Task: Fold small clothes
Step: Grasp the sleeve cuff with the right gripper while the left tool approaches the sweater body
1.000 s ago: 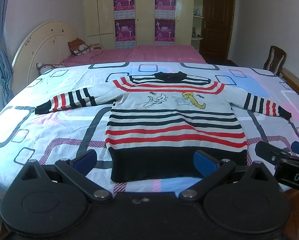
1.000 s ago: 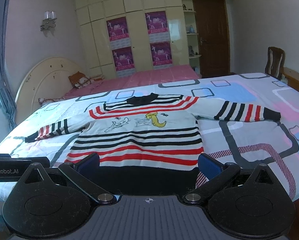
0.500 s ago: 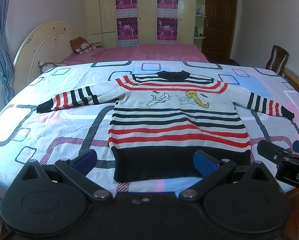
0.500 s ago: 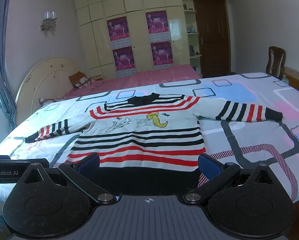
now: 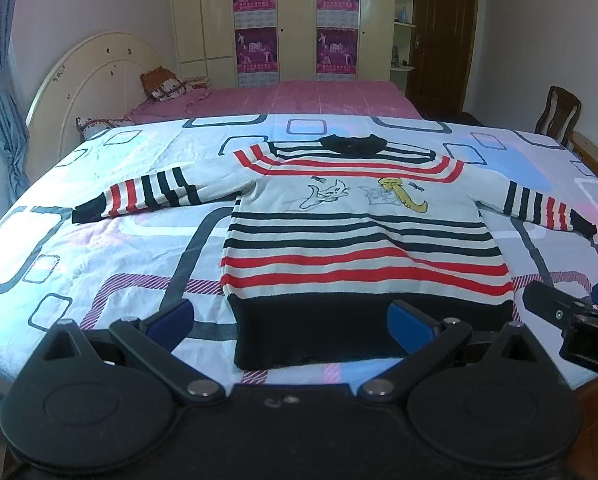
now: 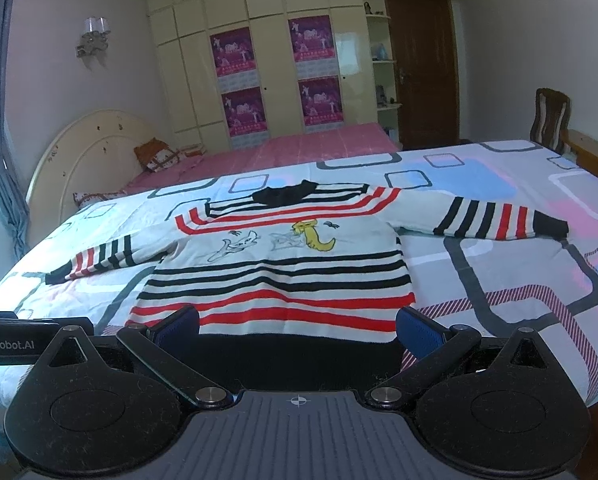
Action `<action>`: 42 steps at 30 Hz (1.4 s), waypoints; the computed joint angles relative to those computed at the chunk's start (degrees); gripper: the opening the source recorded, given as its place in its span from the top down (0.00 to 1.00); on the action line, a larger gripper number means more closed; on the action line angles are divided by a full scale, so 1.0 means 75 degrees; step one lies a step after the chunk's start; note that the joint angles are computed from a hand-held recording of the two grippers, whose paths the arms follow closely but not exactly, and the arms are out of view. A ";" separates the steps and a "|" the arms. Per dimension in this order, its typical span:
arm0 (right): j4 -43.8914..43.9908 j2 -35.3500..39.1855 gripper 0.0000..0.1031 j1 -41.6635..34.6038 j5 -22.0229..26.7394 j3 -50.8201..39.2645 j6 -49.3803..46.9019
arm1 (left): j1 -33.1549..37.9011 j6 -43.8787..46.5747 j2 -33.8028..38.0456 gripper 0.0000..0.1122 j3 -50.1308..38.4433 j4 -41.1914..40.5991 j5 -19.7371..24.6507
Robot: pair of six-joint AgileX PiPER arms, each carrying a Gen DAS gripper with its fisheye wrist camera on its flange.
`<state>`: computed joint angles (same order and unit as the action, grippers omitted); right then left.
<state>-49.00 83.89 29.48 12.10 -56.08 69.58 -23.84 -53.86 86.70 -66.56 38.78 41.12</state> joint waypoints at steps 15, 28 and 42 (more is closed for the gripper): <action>-0.0102 0.1439 0.00 -0.0026 0.0674 -0.1384 0.0286 | 0.1333 0.2183 0.1376 0.08 -0.1240 -0.1334 -0.0797; 0.0988 0.3833 0.00 -0.0127 0.2083 -0.4664 -0.0467 | 0.2703 0.5611 0.3888 0.08 -0.4371 -0.3643 -0.0785; 0.2230 0.5454 0.00 -0.1120 0.2709 -0.7072 -0.2268 | 0.2577 0.6010 0.6941 0.08 -0.9247 -0.4184 0.1167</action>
